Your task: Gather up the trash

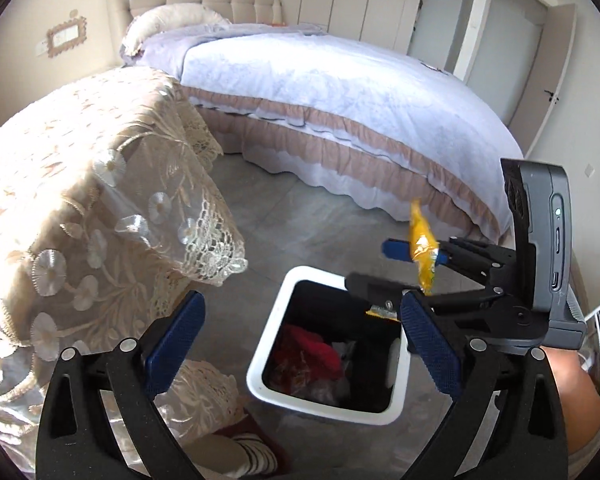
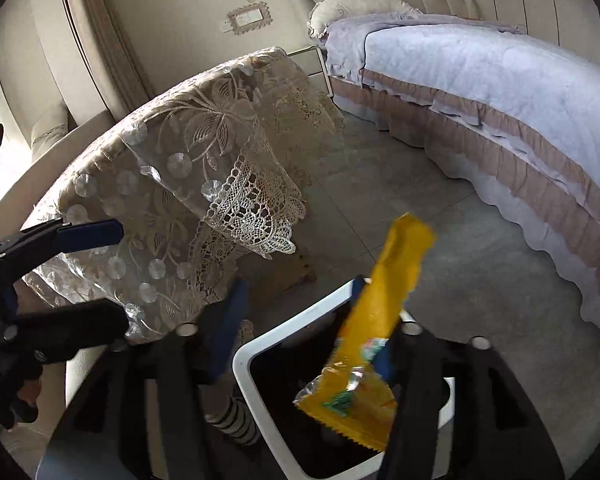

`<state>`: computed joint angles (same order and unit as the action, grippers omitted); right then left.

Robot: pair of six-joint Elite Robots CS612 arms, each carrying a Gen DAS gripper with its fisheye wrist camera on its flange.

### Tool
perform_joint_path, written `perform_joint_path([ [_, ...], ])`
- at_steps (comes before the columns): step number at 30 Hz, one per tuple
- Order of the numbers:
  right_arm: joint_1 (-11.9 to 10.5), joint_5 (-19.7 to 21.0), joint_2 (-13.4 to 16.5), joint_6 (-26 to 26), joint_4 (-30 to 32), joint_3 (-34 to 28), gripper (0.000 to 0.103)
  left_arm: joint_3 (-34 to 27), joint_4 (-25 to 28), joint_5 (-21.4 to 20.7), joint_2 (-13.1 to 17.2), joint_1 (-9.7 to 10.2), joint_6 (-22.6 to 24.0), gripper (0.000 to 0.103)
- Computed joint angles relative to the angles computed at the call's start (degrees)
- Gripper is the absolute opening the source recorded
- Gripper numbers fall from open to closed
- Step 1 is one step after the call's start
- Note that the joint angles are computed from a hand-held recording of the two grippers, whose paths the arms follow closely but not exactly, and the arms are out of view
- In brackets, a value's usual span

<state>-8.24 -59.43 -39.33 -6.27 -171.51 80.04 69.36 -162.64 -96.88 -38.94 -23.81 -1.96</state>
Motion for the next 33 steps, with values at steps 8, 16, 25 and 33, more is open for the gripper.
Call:
perform_joint_path([
  [8,-0.28,-0.01,0.54,0.98,4.46,-0.72,0.098,-0.30,-0.24,-1.33,0.16,0.64,-1.23,0.097],
  [16,-0.24,1.24,0.34,0.55,4.07,-0.96,0.098,0.09,-1.24,-1.74,-0.05,0.65,-0.99,0.097],
  [25,0.13,0.76,-0.38,-0.15,2.82,-0.65,0.098,0.66,-2.56,-1.96,-0.44,1.06,-1.96,0.097],
  [33,0.91,0.44,-2.18,-1.23,-1.88,0.05,0.098,2.65,-7.83,-0.75,-2.09,1.78,-3.64,0.097],
])
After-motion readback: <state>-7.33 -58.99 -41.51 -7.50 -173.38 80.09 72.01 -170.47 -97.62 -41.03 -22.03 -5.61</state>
